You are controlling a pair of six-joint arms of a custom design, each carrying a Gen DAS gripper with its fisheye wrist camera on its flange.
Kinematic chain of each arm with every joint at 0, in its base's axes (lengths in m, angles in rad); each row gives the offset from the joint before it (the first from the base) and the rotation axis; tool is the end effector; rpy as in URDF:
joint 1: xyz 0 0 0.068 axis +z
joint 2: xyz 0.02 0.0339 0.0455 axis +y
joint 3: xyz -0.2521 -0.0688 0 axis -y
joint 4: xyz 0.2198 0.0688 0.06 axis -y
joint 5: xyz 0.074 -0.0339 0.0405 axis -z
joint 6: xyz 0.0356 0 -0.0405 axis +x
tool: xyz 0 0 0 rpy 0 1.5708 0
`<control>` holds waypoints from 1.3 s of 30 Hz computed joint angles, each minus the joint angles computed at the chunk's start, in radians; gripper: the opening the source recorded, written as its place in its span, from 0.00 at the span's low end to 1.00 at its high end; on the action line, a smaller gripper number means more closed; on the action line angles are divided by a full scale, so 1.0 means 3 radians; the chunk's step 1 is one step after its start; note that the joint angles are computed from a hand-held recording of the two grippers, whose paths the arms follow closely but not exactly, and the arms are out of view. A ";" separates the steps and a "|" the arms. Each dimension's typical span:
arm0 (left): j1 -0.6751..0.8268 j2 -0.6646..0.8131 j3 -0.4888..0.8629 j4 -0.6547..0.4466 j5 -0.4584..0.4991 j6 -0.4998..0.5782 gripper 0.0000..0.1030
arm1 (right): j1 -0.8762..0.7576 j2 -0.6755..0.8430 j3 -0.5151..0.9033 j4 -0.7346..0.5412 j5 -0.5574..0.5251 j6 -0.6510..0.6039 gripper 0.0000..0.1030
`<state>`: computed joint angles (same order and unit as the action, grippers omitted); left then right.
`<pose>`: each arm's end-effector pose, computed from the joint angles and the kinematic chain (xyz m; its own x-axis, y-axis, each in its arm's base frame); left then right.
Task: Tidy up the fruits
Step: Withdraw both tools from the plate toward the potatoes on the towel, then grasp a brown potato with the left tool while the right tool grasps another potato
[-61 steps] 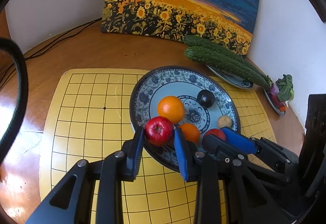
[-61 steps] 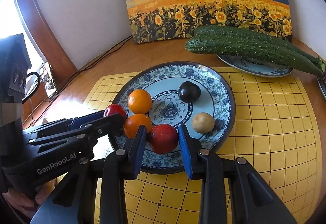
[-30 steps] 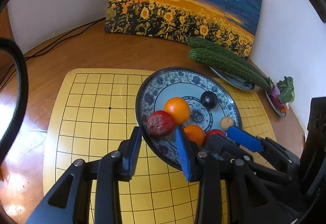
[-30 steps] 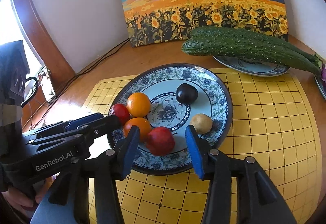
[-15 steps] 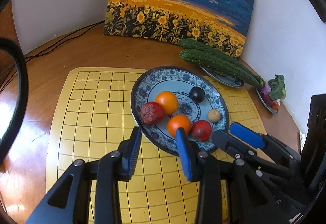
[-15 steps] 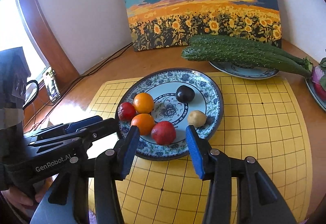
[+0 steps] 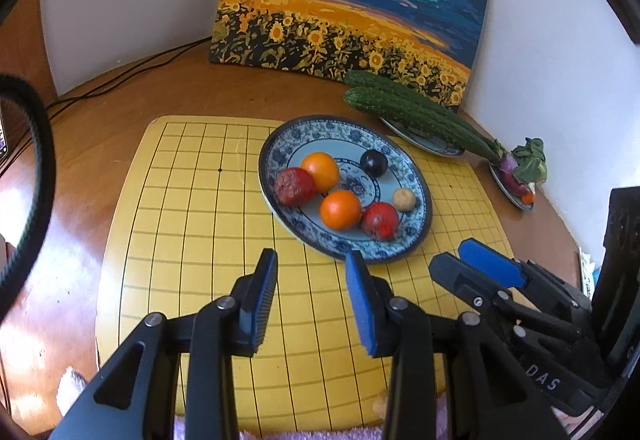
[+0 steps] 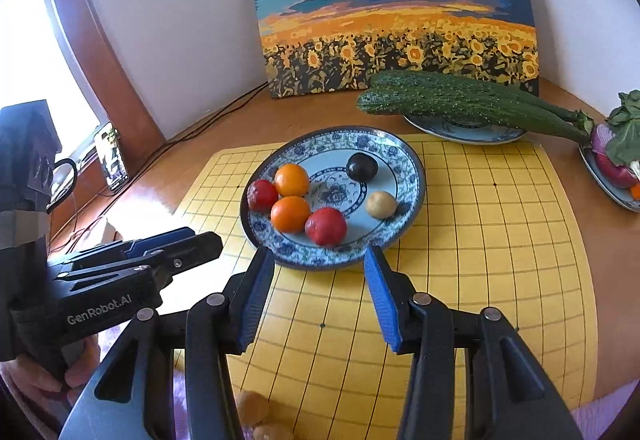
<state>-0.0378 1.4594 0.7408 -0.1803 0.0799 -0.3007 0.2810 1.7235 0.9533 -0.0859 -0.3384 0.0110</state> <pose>0.2648 -0.0129 0.1788 -0.7729 -0.2662 -0.5760 -0.1482 0.9584 -0.2440 0.3122 0.1024 0.1714 -0.7308 -0.2001 -0.6526 -0.4626 0.8482 0.2579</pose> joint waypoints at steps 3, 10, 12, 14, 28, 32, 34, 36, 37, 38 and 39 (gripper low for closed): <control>-0.0023 -0.0094 -0.0073 -0.0035 0.0000 0.0011 0.35 | -0.0025 -0.0050 -0.0088 0.0005 -0.0024 -0.0001 0.47; -0.0067 -0.0273 -0.0250 -0.0096 -0.0015 0.0025 0.36 | -0.0107 -0.0220 -0.0316 0.0033 -0.0050 -0.0041 0.47; -0.0108 -0.0319 -0.0296 -0.0114 -0.0014 -0.0007 0.35 | -0.0129 -0.0278 -0.0381 0.0033 -0.0055 -0.0048 0.47; -0.0161 -0.0376 -0.0346 -0.0139 -0.0003 -0.0027 0.36 | -0.0158 -0.0339 -0.0446 0.0034 -0.0089 -0.0053 0.47; -0.0619 -0.0668 -0.0576 -0.0240 0.0023 -0.0167 0.36 | -0.0217 -0.0662 -0.0852 0.0104 -0.0121 -0.0128 0.47; -0.0737 -0.0632 -0.0598 -0.0216 0.0016 -0.0208 0.36 | -0.0274 -0.0670 -0.0929 0.0134 -0.0140 -0.0119 0.47; -0.0776 -0.0583 -0.0604 -0.0186 0.0035 -0.0226 0.36 | -0.0309 -0.0673 -0.0962 0.0143 -0.0153 -0.0122 0.47; -0.0803 -0.0534 -0.0610 -0.0154 0.0041 -0.0237 0.36 | -0.0328 -0.0677 -0.0984 0.0148 -0.0158 -0.0130 0.47; -0.0819 -0.0500 -0.0612 -0.0133 0.0042 -0.0249 0.36 | -0.0337 -0.0676 -0.0993 0.0151 -0.0162 -0.0134 0.47; -0.0818 -0.0480 -0.0620 -0.0115 0.0050 -0.0249 0.36 | -0.0344 -0.0675 -0.1000 0.0153 -0.0165 -0.0139 0.47; -0.0819 -0.0458 -0.0619 -0.0101 0.0058 -0.0250 0.35 | -0.0351 -0.0674 -0.1008 0.0155 -0.0168 -0.0145 0.47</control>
